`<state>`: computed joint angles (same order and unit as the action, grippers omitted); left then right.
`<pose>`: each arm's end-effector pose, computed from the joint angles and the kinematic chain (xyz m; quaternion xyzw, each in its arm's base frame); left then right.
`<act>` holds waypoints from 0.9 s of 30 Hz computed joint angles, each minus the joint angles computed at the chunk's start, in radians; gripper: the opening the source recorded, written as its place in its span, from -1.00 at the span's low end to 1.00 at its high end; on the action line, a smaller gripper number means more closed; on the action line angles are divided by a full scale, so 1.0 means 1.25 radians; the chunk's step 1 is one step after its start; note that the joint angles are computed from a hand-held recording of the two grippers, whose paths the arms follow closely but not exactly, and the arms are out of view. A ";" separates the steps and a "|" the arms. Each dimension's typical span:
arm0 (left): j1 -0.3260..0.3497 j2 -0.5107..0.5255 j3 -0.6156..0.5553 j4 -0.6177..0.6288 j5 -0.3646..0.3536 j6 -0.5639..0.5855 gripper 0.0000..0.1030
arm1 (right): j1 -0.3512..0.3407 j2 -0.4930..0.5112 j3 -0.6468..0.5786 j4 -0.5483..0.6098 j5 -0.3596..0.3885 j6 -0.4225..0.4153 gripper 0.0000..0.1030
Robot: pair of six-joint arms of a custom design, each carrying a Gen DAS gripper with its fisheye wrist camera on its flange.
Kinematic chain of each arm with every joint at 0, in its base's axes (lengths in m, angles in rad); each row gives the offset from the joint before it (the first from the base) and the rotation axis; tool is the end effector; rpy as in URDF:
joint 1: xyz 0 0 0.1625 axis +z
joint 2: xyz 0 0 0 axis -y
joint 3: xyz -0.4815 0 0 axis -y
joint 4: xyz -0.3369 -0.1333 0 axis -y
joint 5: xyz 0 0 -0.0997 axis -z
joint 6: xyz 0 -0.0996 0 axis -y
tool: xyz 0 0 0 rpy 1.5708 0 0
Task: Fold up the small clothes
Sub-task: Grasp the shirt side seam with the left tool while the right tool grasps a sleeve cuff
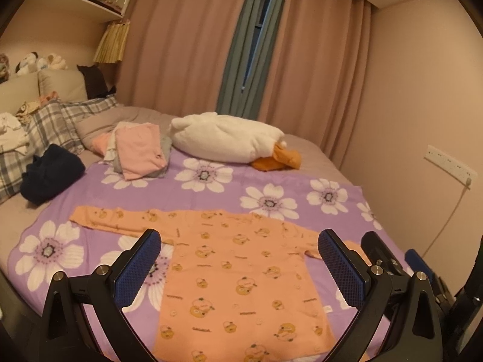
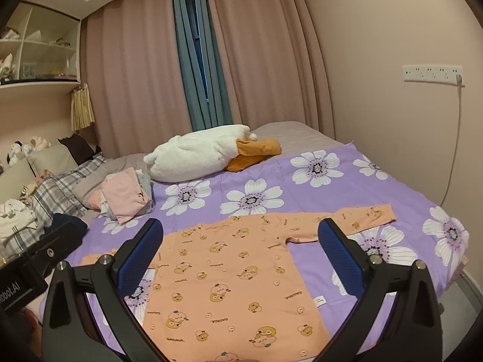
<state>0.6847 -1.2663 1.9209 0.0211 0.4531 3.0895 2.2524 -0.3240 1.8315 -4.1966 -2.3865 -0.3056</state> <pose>-0.1560 -0.4150 0.3117 0.0998 0.7918 -0.5434 0.2605 0.4143 -0.4142 0.0394 0.1834 -0.7850 0.5412 0.2393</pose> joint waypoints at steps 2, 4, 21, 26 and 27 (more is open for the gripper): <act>0.032 -0.018 0.010 -0.081 0.038 0.082 1.00 | -0.032 -0.007 0.028 -0.034 0.069 0.039 1.00; 0.089 -0.028 0.002 -0.132 0.099 0.142 1.00 | -0.075 -0.021 0.053 -0.029 0.133 0.078 1.00; 0.660 0.298 -0.590 0.411 0.642 -0.228 0.27 | -0.558 -0.185 0.041 0.202 0.457 0.356 0.78; 0.643 0.350 -0.619 0.463 0.654 -0.194 0.26 | -0.566 -0.196 0.018 0.196 0.376 0.316 0.61; 0.646 0.360 -0.635 0.488 0.693 -0.176 0.26 | -0.578 -0.201 0.022 0.194 0.396 0.307 0.60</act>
